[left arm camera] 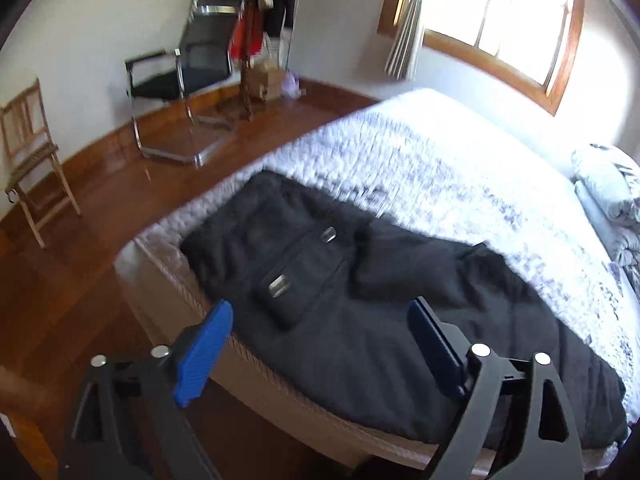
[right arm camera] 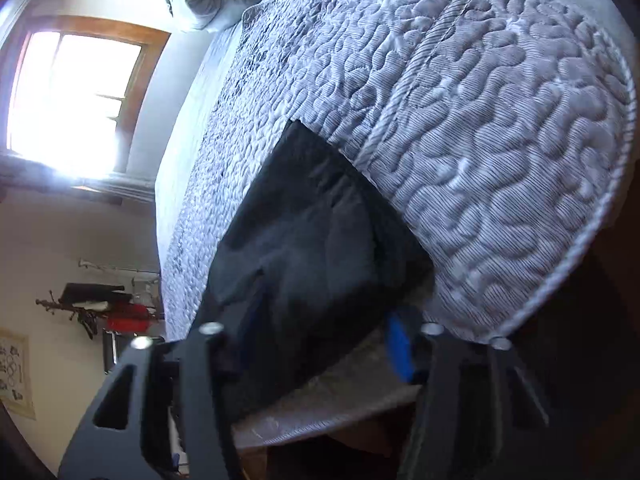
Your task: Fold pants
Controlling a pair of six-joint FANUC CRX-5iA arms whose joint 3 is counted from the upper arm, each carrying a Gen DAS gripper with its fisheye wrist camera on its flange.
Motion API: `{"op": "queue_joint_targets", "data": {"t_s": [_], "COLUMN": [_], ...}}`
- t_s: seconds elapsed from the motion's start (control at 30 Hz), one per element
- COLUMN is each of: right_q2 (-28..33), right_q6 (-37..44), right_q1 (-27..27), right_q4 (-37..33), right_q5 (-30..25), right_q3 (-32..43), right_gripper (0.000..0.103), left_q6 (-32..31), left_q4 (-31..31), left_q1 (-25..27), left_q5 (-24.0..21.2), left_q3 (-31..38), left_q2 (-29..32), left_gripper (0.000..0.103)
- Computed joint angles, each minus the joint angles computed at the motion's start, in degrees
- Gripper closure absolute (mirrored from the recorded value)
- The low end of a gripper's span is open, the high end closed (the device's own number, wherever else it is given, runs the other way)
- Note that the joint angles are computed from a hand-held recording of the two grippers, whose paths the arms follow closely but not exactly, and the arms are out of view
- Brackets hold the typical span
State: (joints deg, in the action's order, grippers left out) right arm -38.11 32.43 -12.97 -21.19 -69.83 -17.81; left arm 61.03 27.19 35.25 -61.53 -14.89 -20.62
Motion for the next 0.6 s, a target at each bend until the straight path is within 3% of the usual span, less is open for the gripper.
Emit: {"op": "queue_joint_targets", "data": {"t_s": [0.13,0.23,0.43,0.5,0.6], "right_q2": [4.38,7.46,5.7,4.84,5.98], "right_q6": [3.09,4.89,18.42,18.47,16.82], "right_q1": [-1.59,1.49,2.41,2.37,0.61], "right_q4": [-1.02,1.88,-1.13,0.27,1.1], "right_q5": [-0.9,-1.08,5.7,4.18,-2.71], "right_q3": [2.52,5.81,9.81,9.08,6.82], "right_gripper": [0.089,0.091,0.091,0.091,0.088], "left_q6": [-0.73,-0.35,4.7,6.92,8.81], "left_q4": [9.03,10.62,-1.12,-3.91,-5.86], "left_q1": [-1.59,-7.02,-16.88,-17.71,-17.03], "left_q5": [-1.14,-3.52,-4.04,-4.05,-4.23], "left_q3": [-2.78,-3.3,0.29,0.23,-0.56], "left_q2": [-2.99,-1.32,5.49,6.42,7.23], "left_gripper": [0.012,0.011,0.011,0.011,0.011]}}
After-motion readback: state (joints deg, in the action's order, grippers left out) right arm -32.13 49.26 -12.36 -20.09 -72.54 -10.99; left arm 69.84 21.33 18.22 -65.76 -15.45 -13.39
